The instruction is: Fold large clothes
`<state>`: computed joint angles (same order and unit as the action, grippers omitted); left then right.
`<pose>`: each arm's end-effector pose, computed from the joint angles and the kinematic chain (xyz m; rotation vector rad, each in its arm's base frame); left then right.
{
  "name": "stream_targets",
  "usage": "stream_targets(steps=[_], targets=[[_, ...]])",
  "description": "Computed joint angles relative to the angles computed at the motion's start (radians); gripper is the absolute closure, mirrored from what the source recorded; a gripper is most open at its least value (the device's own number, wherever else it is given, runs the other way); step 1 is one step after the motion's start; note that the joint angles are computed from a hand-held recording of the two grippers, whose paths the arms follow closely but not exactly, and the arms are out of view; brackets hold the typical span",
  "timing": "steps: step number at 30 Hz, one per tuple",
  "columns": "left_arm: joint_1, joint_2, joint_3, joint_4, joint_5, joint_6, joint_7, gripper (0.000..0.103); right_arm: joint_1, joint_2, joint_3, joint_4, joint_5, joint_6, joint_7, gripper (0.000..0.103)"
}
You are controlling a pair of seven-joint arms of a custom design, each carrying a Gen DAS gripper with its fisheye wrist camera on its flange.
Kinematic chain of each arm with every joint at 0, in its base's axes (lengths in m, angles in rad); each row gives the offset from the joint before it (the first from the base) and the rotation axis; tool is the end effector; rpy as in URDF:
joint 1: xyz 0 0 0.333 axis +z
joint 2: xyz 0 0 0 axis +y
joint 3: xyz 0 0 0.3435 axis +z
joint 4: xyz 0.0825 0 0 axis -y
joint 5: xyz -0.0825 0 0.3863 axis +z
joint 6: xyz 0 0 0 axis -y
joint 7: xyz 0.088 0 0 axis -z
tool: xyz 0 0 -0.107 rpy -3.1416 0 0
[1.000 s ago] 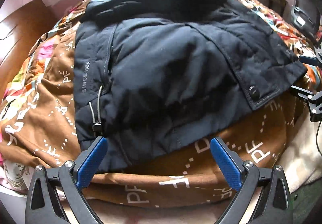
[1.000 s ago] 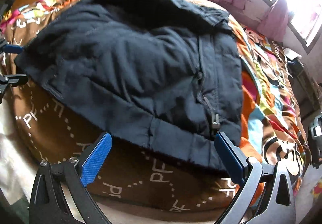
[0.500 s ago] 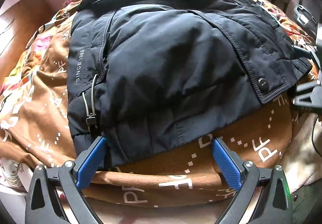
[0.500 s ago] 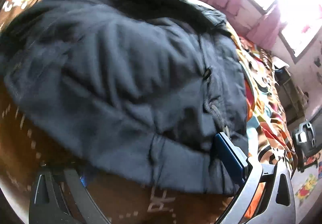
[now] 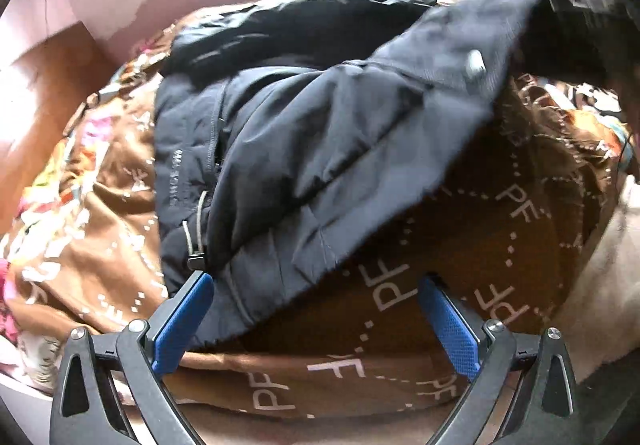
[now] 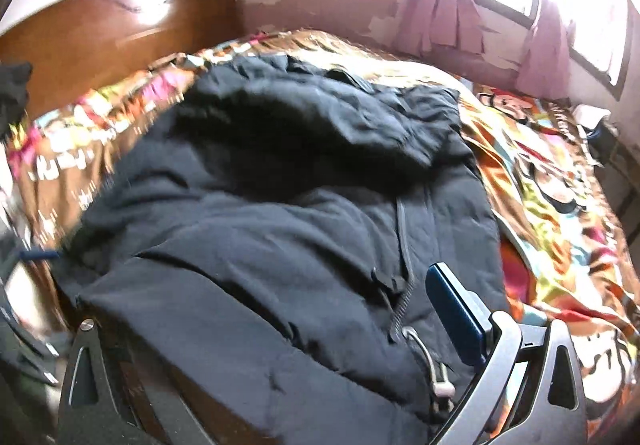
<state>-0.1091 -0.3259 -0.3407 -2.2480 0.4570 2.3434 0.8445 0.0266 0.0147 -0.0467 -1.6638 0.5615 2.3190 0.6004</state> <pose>0.4355 -0.2208 0.5601 -1.8217 1.7972 -0.3634 0.6154 -0.0022 0.6854 -2.1823 1.0155 -0.5704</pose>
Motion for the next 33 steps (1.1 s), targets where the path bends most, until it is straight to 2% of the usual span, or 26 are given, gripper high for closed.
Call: stream_targets(steps=[2, 4, 9, 13, 19, 22, 26, 29, 30, 33], targets=[[0.021, 0.021, -0.028, 0.029, 0.062, -0.059, -0.047, 0.0, -0.001, 0.036, 0.003, 0.066, 0.005, -0.033, 0.032, 0.003], [0.033, 0.062, -0.055, 0.072, 0.147, -0.151, -0.113, 0.0, -0.007, 0.055, 0.009, 0.105, 0.013, -0.053, 0.06, 0.003], [0.007, 0.151, -0.075, 0.154, 0.357, -0.318, -0.227, 0.001, -0.033, 0.104, 0.021, 0.192, 0.047, -0.131, 0.147, 0.003], [-0.028, 0.19, -0.063, 0.188, 0.508, -0.42, -0.284, 0.017, -0.056, 0.126, 0.031, 0.222, 0.064, -0.163, 0.182, 0.003], [-0.067, 0.148, 0.024, 0.186, 0.501, -0.369, -0.329, 0.043, -0.068, 0.098, 0.034, 0.171, 0.051, -0.148, 0.112, 0.003], [-0.068, 0.136, 0.018, 0.19, 0.553, -0.383, -0.354, 0.046, -0.067, 0.053, 0.024, 0.095, 0.054, -0.101, 0.052, 0.003], [-0.077, 0.115, 0.003, 0.173, 0.639, -0.381, -0.398, 0.053, -0.046, -0.032, 0.002, -0.076, -0.023, 0.001, -0.013, 0.003], [-0.077, 0.123, 0.003, 0.189, 0.669, -0.374, -0.375, 0.062, -0.023, -0.097, -0.013, -0.241, -0.139, 0.077, -0.079, 0.003], [-0.08, 0.128, 0.0, 0.195, 0.672, -0.381, -0.372, 0.065, -0.016, -0.11, -0.018, -0.278, -0.173, 0.103, -0.083, 0.003], [-0.081, 0.127, 0.009, 0.2, 0.673, -0.374, -0.373, 0.065, -0.005, -0.126, -0.022, -0.358, -0.311, 0.234, -0.011, 0.003]])
